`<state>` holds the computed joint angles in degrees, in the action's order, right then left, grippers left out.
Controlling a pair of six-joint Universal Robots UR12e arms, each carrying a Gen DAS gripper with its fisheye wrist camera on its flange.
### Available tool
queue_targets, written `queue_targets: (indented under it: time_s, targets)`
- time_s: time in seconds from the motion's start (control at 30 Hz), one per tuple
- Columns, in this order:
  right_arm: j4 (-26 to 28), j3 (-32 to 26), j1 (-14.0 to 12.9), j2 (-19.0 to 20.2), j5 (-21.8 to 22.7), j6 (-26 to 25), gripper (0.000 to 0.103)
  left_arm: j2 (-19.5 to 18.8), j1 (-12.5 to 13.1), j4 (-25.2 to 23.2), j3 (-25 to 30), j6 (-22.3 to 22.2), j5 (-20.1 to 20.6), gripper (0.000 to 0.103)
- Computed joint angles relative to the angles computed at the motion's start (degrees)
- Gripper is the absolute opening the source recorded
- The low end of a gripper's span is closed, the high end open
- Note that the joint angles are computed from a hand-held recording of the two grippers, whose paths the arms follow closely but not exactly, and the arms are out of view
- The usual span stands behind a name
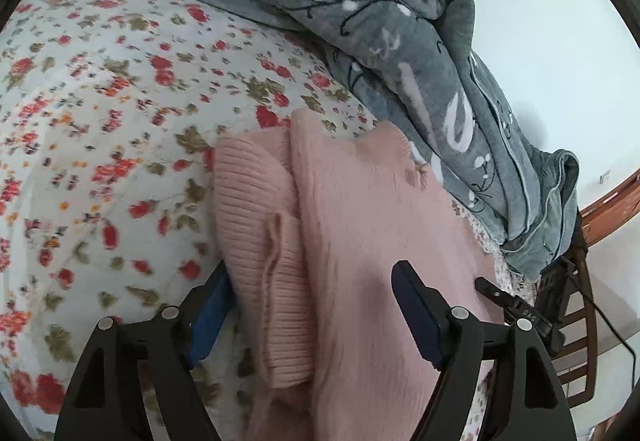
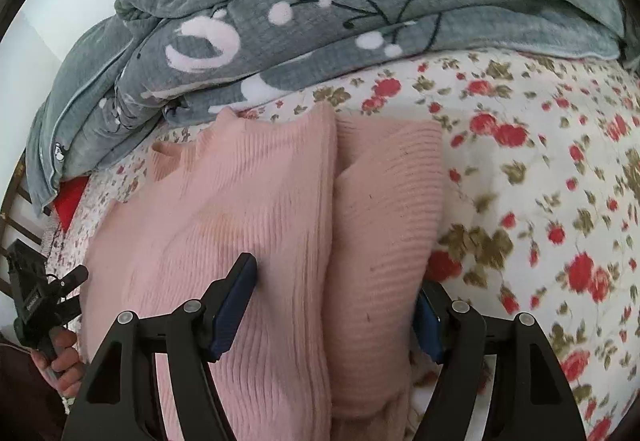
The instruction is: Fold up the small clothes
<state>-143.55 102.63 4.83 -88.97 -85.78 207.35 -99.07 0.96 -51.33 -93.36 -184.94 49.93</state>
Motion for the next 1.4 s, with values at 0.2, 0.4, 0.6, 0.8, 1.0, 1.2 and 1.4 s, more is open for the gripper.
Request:
queue_targets:
  time_s: [0.2,0.4,0.6,0.8,1.0,1.2,1.4]
  targets:
    - [-1.59,0.60,-0.52,-0.57,0.96,0.26,0.029,0.25,-0.81,-3.37,0.71,-0.55,2.98,0.036]
    - [-2.88,-0.04,0.51,-2.10,-0.19,0.94,0.021,0.73,-0.93,-5.25,2.54,-2.64,1.51,0.023]
    - [-1.37,-0.26,3.66,-5.64,-4.39,-1.10,0.021,4.16,-0.80,-8.21,2.38,1.37,0.73,0.023]
    - [1.51,2.99,5.89,-11.14,-6.50,0.02,0.021,8.77,-0.01,-14.04,-0.56,7.22,0.56,0.023]
    - [3.17,9.00,7.09,-17.79,-5.46,2.48,0.021,14.37,2.22,-20.40,-5.59,15.09,-0.92,0.024]
    - [5.38,13.50,8.73,-18.22,-10.10,4.89,0.026,16.19,1.10,-16.61,-10.23,13.02,7.01,0.043]
    - [2.16,16.24,8.99,-19.66,-14.10,4.54,0.050,18.31,2.24,-11.99,-12.05,11.59,10.09,0.057]
